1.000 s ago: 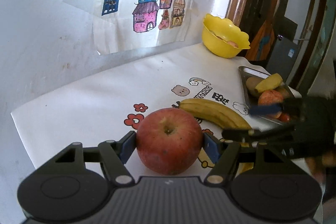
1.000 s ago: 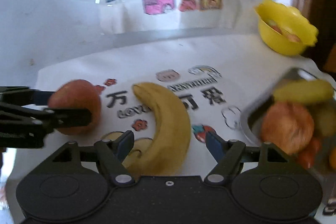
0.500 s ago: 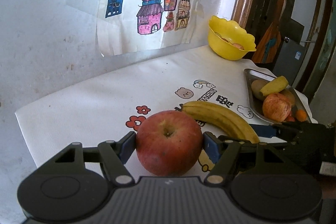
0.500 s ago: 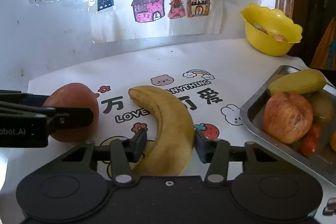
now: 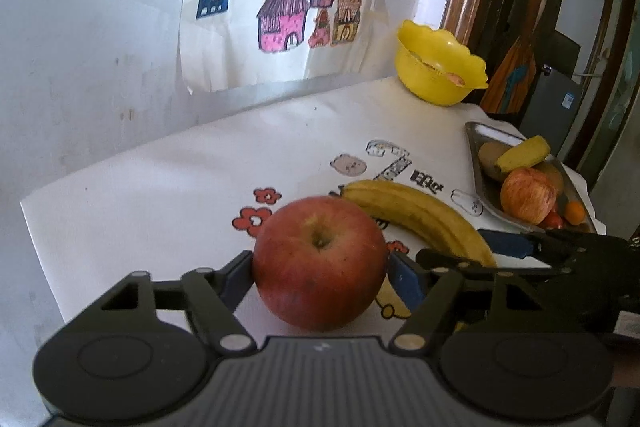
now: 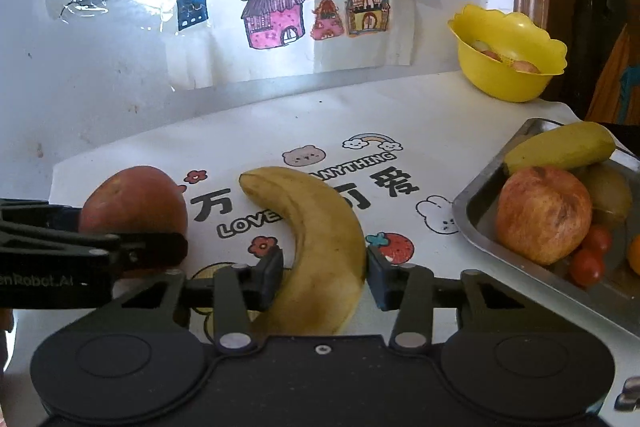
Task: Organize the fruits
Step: 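Lift the banana with the right tool while the left tool lifts the red apple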
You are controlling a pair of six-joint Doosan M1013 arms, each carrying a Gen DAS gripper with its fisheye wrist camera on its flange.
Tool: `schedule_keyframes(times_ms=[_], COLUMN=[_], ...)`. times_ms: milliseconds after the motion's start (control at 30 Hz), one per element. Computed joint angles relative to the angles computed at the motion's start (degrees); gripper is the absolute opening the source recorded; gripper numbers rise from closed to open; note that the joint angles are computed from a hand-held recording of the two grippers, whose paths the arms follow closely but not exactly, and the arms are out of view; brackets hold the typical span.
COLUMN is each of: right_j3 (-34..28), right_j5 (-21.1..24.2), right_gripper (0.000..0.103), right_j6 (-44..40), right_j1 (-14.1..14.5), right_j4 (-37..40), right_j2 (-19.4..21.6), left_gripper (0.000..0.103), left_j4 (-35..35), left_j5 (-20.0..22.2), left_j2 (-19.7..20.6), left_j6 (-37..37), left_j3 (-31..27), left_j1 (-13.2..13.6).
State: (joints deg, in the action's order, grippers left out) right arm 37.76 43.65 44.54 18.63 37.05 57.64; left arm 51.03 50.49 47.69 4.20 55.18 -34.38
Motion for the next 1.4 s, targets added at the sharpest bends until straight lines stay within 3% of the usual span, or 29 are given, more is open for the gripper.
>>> schedule_keyframes(times_ms=[333,767,1033,1267,1367,1400], right_j3=[2.56,12.16,14.93,11.95,9.49,8.3], right_j5=[-0.92,-9.59,-11.82,-7.74,-3.75,-1.77], right_gripper=[0.04,0.039,0.039,0.04,0.049,0.056], right_j6=[-2.76,-13.61,-17.06,-11.07,-8.46,-7.63], right_j1=[-0.26,-1.56,-2.1,-2.28,-2.64,-2.82], right_j4=[-0.64,3.51,6.39,2.52,2.59,2.94], right_j2=[-1.6,-6.47,-7.68,-6.34,-5.08,-4.48], left_gripper=[0.072,0.072,0.072,0.072,0.072,0.072], left_j4=[0.62,-0.46,-0.45,1.1,0.96,0.8], left_j5=[0.67,-0.03,0.92,1.59,1.74,1.81], left_j2=[0.31,1.69,1.83,1.97,1.96,1.98], left_j6=[-2.37,-4.5,-4.88,-5.51,-5.52,-5.39], left_j3=[-0.36,-2.82,-3.54,-4.04,-4.07,-4.13], left_j1=[-0.37,-1.1,-1.61,-2.24,-2.39,-2.42])
